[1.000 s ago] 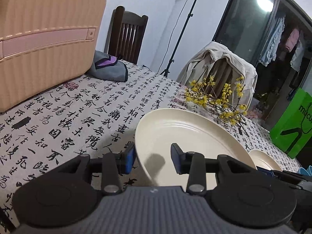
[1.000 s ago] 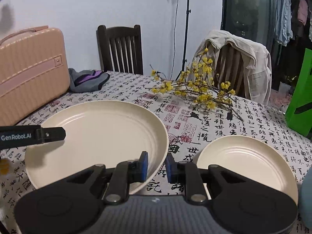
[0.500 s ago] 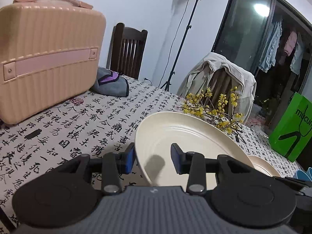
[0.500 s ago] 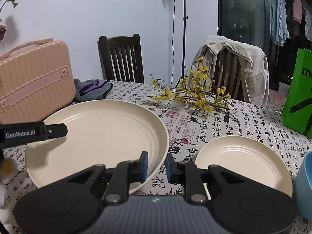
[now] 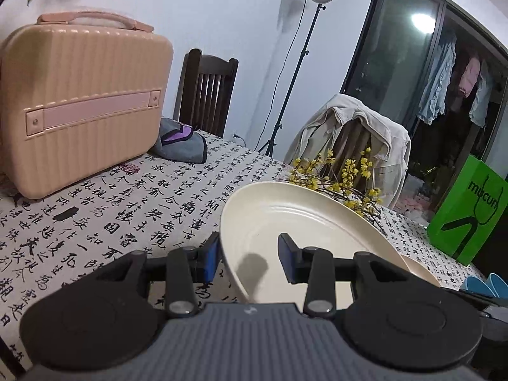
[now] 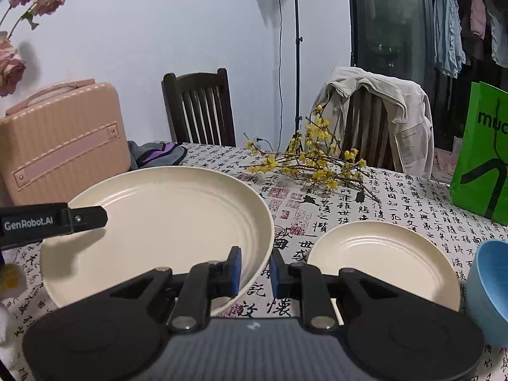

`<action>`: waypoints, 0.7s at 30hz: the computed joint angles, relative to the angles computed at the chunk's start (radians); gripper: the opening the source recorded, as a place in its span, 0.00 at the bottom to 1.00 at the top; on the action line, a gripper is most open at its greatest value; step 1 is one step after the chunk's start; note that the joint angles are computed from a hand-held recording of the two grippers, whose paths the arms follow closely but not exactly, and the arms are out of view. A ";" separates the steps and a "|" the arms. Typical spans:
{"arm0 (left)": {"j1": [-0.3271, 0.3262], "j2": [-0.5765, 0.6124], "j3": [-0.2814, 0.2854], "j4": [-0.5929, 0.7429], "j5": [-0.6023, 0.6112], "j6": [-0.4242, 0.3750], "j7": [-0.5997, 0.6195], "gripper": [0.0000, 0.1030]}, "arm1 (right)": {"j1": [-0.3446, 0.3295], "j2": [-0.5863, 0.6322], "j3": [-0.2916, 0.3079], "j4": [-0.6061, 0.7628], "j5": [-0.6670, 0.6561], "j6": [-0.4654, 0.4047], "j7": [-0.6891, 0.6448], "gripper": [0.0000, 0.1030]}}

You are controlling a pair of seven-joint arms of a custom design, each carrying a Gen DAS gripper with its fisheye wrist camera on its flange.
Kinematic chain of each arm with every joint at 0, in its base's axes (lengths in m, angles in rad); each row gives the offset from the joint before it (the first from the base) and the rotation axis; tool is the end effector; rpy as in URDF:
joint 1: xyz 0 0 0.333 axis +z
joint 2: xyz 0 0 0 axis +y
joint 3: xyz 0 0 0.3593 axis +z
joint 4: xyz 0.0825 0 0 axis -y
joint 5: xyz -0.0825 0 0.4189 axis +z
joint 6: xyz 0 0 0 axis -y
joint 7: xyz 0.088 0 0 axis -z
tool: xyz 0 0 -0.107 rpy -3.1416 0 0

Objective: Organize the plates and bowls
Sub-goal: 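Carry the held cream plate away from the other plate with both grippers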

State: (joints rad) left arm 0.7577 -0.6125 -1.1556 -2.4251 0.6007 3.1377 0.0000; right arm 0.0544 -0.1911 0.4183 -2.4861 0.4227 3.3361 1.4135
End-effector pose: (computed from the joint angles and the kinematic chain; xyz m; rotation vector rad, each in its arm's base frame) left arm 0.4333 -0.3039 0.4857 -1.8577 1.3024 -1.1087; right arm 0.4737 0.2030 0.4951 -1.7043 1.3844 -0.6561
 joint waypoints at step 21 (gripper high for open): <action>-0.178 -0.067 0.113 -0.063 0.051 -0.025 -0.037 0.38 | 0.138 -0.121 -0.103 -0.135 0.059 0.082 0.007 0.17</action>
State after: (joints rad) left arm 0.5793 -0.6799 -1.0430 -2.4877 0.6513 3.1128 -0.0374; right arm 0.1928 -0.3124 0.3158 -2.6211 0.4813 3.4181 1.4202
